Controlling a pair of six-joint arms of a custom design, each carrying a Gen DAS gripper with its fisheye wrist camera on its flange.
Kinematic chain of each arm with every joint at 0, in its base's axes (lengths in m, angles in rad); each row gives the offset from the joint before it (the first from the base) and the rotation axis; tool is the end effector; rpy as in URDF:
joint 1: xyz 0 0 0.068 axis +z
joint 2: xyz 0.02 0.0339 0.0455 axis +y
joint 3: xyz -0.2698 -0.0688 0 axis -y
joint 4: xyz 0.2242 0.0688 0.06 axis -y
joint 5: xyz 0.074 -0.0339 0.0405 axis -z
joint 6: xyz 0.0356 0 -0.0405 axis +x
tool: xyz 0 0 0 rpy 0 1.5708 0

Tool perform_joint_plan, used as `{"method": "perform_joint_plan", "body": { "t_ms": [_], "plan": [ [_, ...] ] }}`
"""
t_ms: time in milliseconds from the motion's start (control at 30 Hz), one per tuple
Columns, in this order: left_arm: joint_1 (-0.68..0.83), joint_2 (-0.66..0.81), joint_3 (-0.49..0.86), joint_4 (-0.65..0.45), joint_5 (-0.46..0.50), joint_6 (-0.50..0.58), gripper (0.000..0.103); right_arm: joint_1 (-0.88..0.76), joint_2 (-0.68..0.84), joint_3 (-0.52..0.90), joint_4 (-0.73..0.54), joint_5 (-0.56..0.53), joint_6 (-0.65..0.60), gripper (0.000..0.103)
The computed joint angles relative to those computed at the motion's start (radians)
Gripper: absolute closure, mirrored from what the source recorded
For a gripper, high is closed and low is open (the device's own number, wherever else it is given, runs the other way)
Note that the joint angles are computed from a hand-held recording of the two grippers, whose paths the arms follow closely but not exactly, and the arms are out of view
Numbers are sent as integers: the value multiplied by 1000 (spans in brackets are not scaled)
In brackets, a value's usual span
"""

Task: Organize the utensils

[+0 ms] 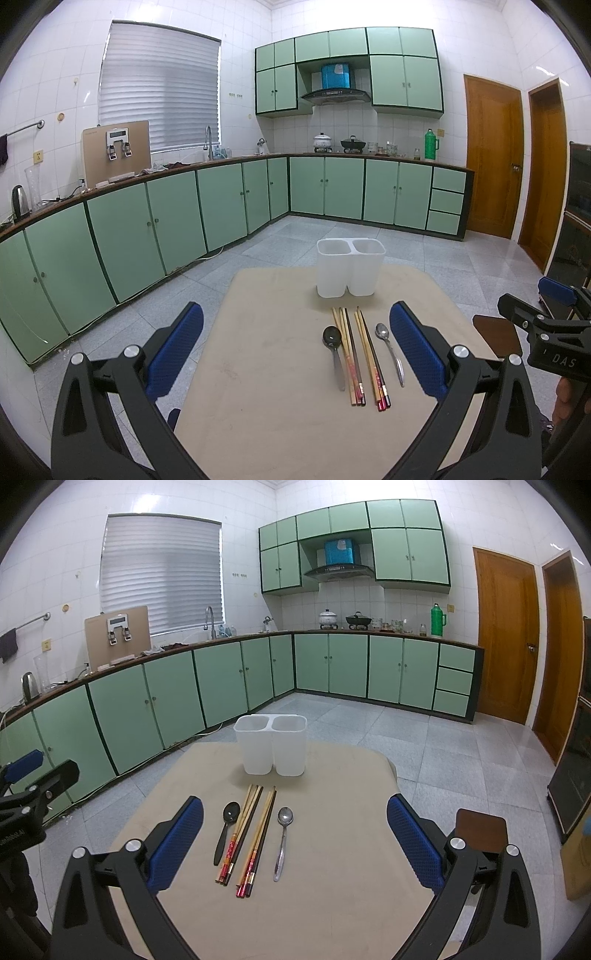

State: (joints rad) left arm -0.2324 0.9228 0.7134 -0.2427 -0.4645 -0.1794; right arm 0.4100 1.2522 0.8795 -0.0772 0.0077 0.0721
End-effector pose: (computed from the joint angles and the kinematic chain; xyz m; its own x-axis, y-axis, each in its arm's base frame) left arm 0.1828 -0.0269 0.2945 -0.3851 -0.0728 -0.9200 -0.2591 0.9653 0.0320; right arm 0.2430 0.1053 0.2963 -0.4261 -0.1066 -0.8984 -0.3625 0.9300 0.0615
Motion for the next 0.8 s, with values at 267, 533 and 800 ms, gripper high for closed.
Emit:
{"method": "perform_joint_plan", "body": {
  "t_ms": [267,533,800],
  "plan": [
    [51,14,1,6,45,15,5,7,29,18,-2,9,8,6],
    [106,82,13,42,94,37,5,7,77,42,-2,11,11,6],
    [246,342,59,136,206,84,5,-11,329,173,2,16,-11,6]
  ]
}}
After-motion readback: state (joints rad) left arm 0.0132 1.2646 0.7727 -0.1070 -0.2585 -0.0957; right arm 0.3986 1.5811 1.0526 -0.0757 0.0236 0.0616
